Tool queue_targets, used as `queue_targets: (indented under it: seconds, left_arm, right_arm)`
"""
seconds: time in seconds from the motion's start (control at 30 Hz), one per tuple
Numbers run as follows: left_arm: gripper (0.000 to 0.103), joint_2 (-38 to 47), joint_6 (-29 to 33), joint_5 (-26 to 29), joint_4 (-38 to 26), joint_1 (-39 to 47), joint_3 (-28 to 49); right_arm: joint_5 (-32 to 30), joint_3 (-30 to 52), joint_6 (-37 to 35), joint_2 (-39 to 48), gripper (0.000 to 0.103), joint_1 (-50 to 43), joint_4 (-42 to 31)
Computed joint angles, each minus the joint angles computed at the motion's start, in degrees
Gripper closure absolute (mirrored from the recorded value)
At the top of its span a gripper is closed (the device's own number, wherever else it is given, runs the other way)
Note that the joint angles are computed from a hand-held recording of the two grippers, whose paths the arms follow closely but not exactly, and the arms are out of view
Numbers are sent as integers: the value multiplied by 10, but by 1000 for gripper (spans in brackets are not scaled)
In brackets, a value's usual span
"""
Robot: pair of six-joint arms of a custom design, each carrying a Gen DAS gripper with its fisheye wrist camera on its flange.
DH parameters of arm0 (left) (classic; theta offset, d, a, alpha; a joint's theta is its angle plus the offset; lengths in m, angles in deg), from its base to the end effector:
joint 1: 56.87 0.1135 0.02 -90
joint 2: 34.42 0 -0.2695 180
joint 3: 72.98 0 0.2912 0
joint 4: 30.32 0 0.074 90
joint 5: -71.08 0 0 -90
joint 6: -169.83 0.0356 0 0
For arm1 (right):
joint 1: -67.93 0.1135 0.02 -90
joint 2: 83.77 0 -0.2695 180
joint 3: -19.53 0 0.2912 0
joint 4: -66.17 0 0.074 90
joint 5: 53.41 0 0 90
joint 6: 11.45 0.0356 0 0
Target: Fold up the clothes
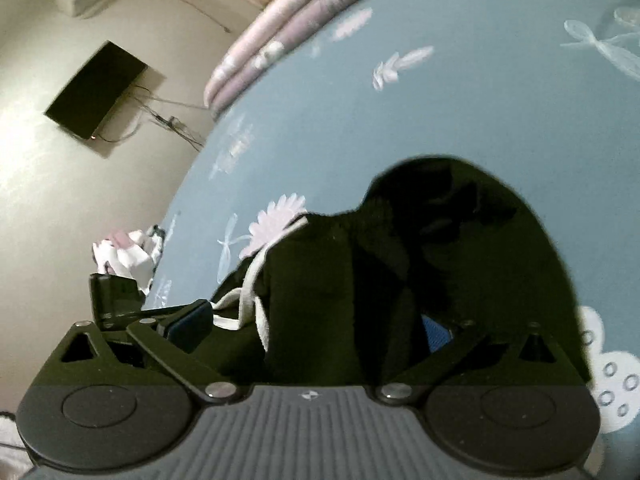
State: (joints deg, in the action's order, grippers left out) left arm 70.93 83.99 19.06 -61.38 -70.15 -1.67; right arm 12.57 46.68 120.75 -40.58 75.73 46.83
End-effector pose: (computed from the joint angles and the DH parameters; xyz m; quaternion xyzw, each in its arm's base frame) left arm 0.3605 -0.1076 0.1178 0.2093 0.9020 -0.3330 0.1779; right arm 0.1865 0.0402 0.1558 0.1658 0.8585 0.3572 0.3286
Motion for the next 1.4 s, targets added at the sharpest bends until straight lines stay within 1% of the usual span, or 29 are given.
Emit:
queue_targets:
  seconds: [0.03,0.13,0.17,0.27,0.33,0.47,0.53,0.57,0.63,0.7,0.77,0.83,0.87,0.9,1.03,1.07,1.1,1.27,1.3,1.33,1.37,1.4]
  left_arm:
    - [93,0,3,0,-2,0,0]
    - [93,1,8,-5,-7,0,2]
    - [93,-1,9,-9,-6,-2,1]
    - [93,-6,13,-20,-2,-7,-3]
    - [93,-10,15,-22,-1,-8,-6]
    - [93,-13,19,-27,1,-8,-10]
    - [93,-13,22,-28,-2,-8,-8]
    - [93,-13,24,-28,-3,-8,-8]
    - [93,-13,26,-29,-5,-8,-6]
    - [93,-13,27,-29,-5,-8,-7]
    - [92,-13,26,-28,-3,-7,-8]
    - [92,-11,25,-26,-2,-5,-8]
    - [92,-10,24,-25,-2,-4,-8]
    - [92,-9,25,-23,-2,-3,-8]
    - [90,-3,28,-18,-8,1,-1]
    - [90,0,29,-18,-10,1,1]
    - [90,2,31,-17,-12,1,4]
    - [89,14,30,-12,-15,2,14]
    - [89,15,30,-9,-15,3,15]
    - [89,17,30,-6,-16,5,16]
    - [89,19,31,-2,-16,7,16]
    - [89,21,31,3,-16,9,17]
  right_arm:
    - [17,-2,0,-7,0,21,3]
    - [119,12,-16,-56,0,125,-7]
    - [143,24,-25,-68,0,159,-19]
    - [194,60,-62,-73,0,254,-45]
    - [196,76,-75,-50,0,301,-45]
    - [177,97,-61,24,0,354,-39]
    - [205,94,-41,35,0,379,-56]
    - [206,86,-31,22,0,376,-63]
    - [186,58,5,-22,0,343,-59]
    - [136,21,32,-105,0,278,-69]
    - [49,-18,51,-164,0,183,-49]
    - [-57,-54,82,-157,0,84,24]
    - [-109,-67,99,-119,0,40,88]
    - [-141,-74,113,-73,0,7,147]
    - [-216,-69,145,130,0,-87,329]
    - [-240,-63,149,164,0,-112,356]
    - [-251,-54,151,205,0,-122,387]
    - [-257,16,101,321,1,-133,391]
    - [-261,26,91,336,6,-138,384]
    - [-254,35,82,344,15,-136,368]
    - [-251,44,67,345,20,-137,339]
    - [-248,48,56,345,28,-136,323]
